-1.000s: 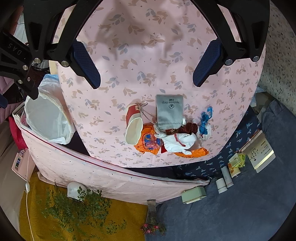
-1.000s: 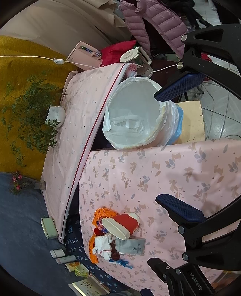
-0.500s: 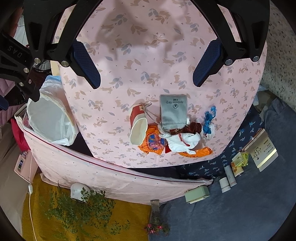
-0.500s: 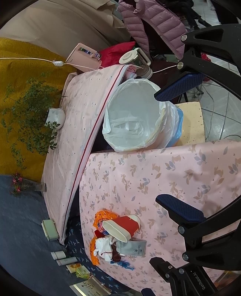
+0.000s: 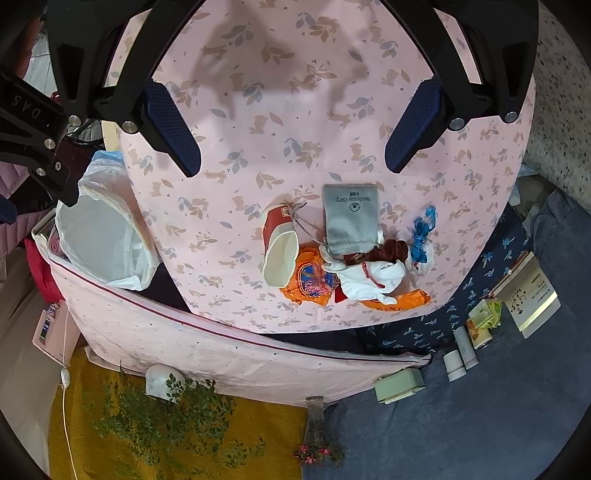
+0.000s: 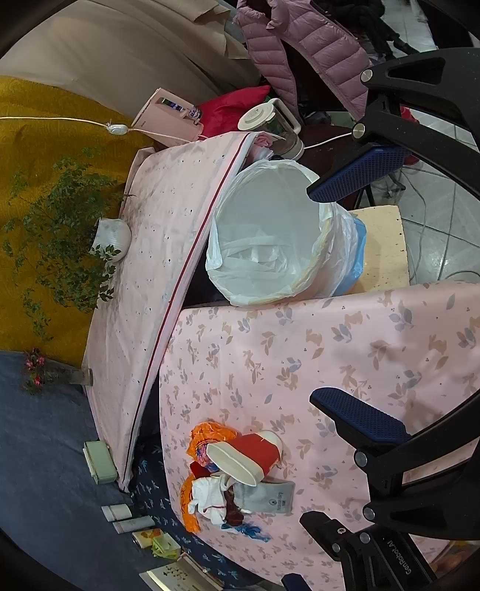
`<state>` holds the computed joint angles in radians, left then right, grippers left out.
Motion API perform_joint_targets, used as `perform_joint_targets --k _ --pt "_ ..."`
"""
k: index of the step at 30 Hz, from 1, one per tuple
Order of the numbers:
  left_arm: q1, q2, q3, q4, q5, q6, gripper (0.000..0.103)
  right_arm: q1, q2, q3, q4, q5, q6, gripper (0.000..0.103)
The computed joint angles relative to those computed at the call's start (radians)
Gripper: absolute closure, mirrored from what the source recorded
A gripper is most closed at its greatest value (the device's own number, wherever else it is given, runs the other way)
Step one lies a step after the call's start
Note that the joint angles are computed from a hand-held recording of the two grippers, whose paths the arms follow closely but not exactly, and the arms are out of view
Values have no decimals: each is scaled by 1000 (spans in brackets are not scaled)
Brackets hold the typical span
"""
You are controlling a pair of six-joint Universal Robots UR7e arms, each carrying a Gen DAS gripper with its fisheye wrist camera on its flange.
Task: Collect trash
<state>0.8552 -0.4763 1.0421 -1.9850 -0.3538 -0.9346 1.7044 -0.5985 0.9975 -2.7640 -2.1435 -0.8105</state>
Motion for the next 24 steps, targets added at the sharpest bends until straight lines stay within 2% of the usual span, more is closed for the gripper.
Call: perform_joint_targets --k 7,18,24 --pt "3 -12 27 -67 -9 35 8 3 2 -2 -2 -6 0 7" --pt "11 -38 68 -106 -24 30 8 5 3 -2 -3 -5 5 7" --pt "30 -65 116 -220 -66 99 8 13 -3 16 -12 13 42 7"
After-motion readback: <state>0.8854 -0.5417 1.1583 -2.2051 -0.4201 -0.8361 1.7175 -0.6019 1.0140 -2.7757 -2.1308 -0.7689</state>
